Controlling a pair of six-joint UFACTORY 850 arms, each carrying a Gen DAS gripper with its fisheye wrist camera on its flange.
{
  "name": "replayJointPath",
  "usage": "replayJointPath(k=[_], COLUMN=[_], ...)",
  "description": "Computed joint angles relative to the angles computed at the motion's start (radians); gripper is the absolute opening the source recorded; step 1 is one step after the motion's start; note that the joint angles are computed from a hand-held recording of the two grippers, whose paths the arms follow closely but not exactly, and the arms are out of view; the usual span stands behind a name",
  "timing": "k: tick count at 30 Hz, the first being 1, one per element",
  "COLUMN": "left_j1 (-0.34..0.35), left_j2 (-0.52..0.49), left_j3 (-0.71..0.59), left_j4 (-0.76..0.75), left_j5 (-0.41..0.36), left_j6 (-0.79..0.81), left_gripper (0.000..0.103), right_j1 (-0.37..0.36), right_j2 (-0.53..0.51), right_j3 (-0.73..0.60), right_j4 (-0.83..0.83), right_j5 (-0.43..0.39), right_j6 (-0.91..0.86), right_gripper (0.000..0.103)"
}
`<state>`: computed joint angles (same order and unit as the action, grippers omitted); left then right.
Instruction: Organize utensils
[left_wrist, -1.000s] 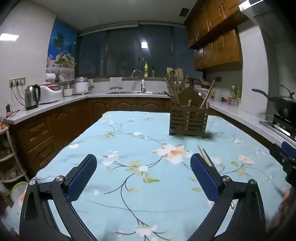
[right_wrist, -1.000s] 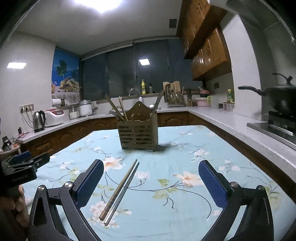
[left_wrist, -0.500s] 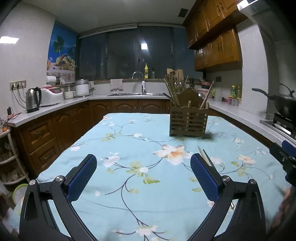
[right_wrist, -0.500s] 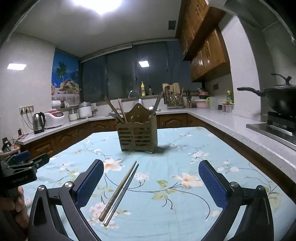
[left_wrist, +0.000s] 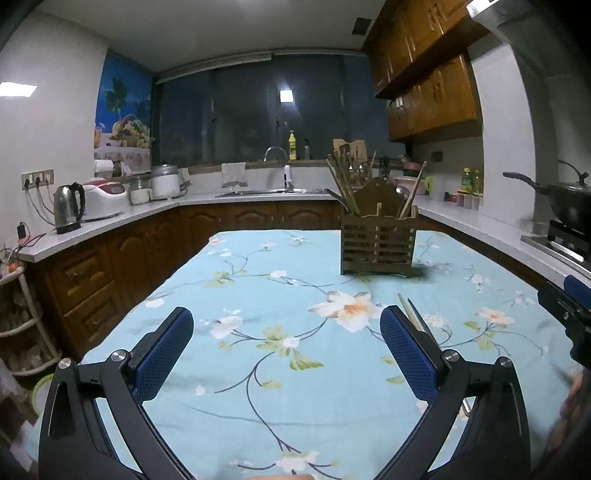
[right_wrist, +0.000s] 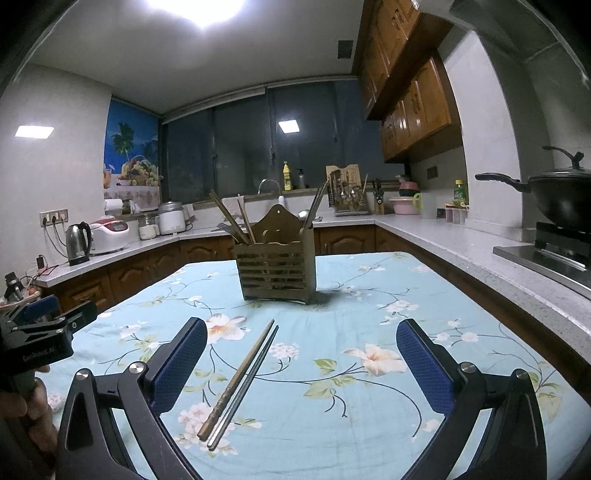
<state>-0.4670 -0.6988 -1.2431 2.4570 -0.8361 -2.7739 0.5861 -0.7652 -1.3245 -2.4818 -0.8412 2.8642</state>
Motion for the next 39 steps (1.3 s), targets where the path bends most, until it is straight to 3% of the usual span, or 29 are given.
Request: replayJointPath(k=[39], left_j1=[-0.014], left_j2=[0.003], left_j3=[0.009], left_j4=[-0.006], left_j5=[-0.038], left_j6=[0.021], left_gripper=[0.103], right_j1=[0.002], right_j2=[-0.002], right_j3=[-0.002], right_j4=[0.002], right_j5=[-0.003], right_j6=[0.001], right_gripper=[0.103])
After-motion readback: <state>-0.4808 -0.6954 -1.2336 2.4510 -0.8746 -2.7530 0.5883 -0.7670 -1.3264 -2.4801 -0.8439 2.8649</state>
